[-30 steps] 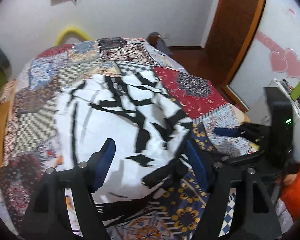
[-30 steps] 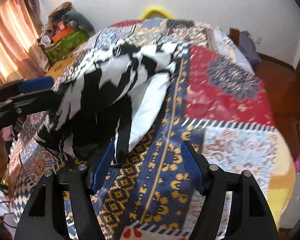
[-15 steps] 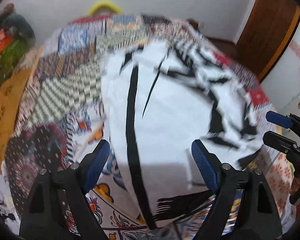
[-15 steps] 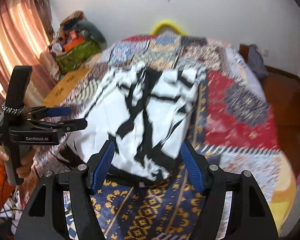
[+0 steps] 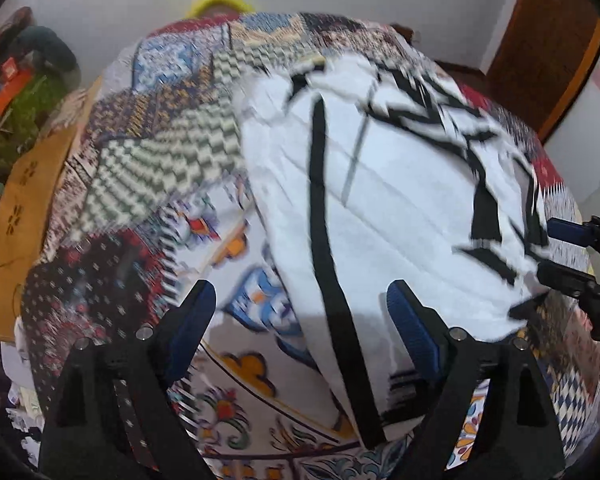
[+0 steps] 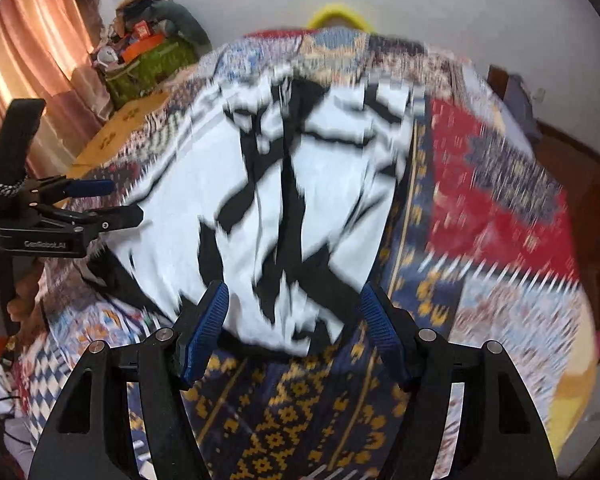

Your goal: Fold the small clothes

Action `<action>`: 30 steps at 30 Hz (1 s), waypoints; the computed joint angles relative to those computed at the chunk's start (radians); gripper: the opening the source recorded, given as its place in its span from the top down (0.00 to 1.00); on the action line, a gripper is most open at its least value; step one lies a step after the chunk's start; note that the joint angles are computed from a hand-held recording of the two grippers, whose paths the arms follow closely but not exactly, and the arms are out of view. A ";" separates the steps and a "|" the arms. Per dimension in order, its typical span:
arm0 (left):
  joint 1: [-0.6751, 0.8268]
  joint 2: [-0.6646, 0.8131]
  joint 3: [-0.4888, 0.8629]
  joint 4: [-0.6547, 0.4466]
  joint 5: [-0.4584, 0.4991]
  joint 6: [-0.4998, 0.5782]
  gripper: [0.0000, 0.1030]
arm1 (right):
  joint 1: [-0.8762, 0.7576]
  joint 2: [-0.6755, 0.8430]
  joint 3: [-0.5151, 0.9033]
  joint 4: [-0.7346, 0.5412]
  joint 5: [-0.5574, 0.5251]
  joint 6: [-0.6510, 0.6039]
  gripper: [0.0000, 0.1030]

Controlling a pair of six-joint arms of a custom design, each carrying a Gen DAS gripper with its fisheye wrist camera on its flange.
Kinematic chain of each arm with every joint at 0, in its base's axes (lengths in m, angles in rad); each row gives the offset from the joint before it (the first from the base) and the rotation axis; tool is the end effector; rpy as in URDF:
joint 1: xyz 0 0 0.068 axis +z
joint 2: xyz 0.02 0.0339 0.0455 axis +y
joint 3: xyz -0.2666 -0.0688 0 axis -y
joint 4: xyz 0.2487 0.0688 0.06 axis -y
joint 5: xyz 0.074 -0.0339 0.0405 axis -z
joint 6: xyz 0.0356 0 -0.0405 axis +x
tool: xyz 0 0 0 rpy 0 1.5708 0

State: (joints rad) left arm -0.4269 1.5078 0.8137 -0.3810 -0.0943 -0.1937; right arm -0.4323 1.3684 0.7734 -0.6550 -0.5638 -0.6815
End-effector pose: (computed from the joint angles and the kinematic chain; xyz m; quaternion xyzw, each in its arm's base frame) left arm 0.2606 -0.1149 0.1703 0.1012 0.9631 -0.0313 0.2473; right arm 0.2248 -0.0828 0.1862 -0.1619 0.9353 0.1520 0.2754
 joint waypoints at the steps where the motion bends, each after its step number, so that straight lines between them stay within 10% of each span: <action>1: 0.011 -0.002 0.013 -0.001 -0.001 0.006 0.15 | 0.005 0.003 0.020 0.004 -0.012 0.014 0.36; 16: 0.151 0.293 0.330 0.057 0.032 0.042 0.15 | 0.254 0.427 0.435 0.102 -0.034 0.327 0.37; 24: 0.168 0.473 0.453 0.041 0.068 0.058 0.32 | 0.312 0.550 0.518 0.100 0.025 0.319 0.86; 30: 0.186 0.481 0.409 0.098 0.042 0.063 0.32 | 0.314 0.535 0.467 0.185 0.062 0.318 0.91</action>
